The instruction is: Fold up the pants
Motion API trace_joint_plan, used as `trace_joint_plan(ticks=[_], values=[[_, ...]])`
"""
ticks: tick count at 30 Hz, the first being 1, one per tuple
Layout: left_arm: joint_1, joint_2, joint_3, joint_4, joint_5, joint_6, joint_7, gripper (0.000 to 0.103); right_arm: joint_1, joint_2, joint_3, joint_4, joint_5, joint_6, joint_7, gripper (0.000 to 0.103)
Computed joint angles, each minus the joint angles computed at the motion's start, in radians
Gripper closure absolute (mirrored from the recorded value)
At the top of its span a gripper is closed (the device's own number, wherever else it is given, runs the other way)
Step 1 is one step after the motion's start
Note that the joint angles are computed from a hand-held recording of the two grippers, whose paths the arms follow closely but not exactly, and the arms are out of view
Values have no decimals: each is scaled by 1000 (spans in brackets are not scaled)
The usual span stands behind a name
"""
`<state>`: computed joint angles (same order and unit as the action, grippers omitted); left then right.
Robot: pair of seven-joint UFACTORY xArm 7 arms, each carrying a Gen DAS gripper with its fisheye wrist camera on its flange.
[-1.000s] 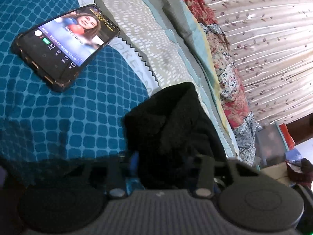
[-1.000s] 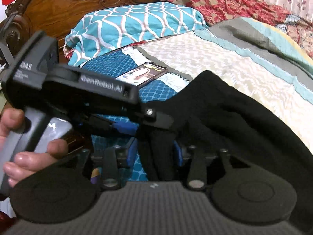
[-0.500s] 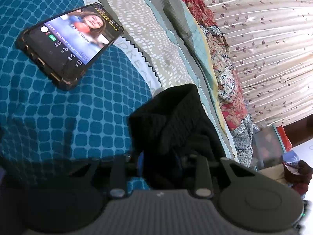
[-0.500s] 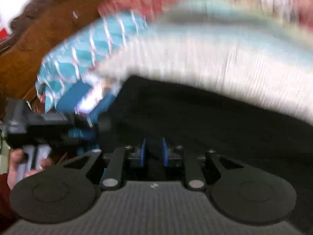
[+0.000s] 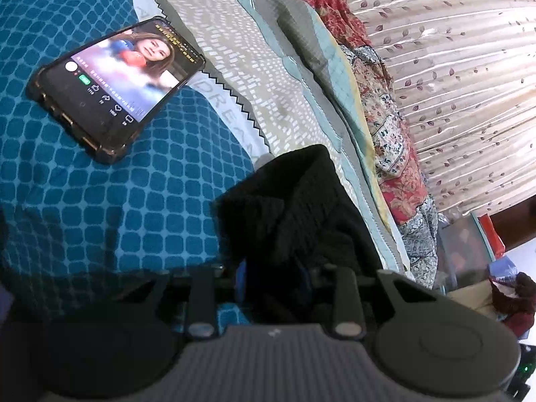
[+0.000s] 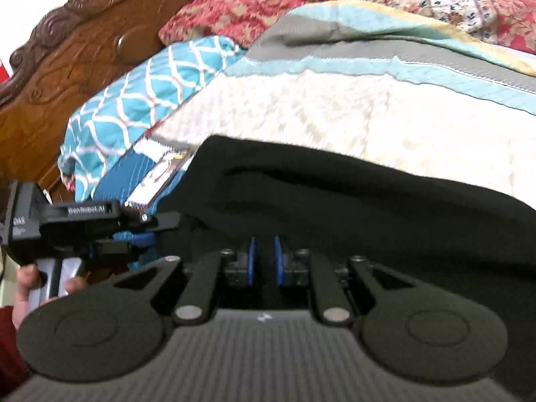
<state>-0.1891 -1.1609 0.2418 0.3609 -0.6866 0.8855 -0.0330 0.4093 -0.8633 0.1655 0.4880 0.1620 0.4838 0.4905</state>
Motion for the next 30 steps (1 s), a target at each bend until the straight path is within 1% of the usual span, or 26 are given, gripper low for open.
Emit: trace_joint_plan(ticks=[3,4,5,6,7,8,9,11,12,15,19,22,26,30], values=[[5,5,-4,-2,-4,3,-25,64,28,32,-37,-10,36,-9,-11,87],[0,6,-5,-3,-8,-2,-23,62,54,55,-57,-13,62,-16,-20,86],[-6,7,-7,-3,-10,-7,-19,56,86,81,-87,-20,95,-18,-40,89],[-11,9,-21,0,-9,-12,-20,55,103,106,-101,-27,123,-18,-46,89],[-12,9,-41,3,-1,-19,-26,57,97,105,-89,-53,144,-59,-29,90],[-14,10,-59,8,11,-27,-28,62,104,103,-94,-70,170,-93,-18,90],[-24,9,-72,14,22,-36,-21,75,119,100,-118,-75,195,-99,-21,91],[-42,0,-72,17,23,-51,-18,79,142,84,-158,-89,233,-104,-39,93],[-51,-7,-71,19,21,-58,-19,80,158,71,-179,-105,263,-118,-44,93],[-77,-28,-99,32,37,-82,-17,80,172,47,-186,-134,313,-152,-23,93],[-121,-57,-165,51,94,-116,-3,81,163,37,-174,-129,315,-132,-3,93],[-146,-67,-190,57,129,-129,-18,81,164,16,-187,-136,323,-119,-4,93],[-167,-74,-195,56,159,-140,-43,81,163,1,-186,-146,331,-119,-2,93],[-186,-78,-183,51,176,-147,-55,81,172,16,-197,-144,339,-134,-12,93]])
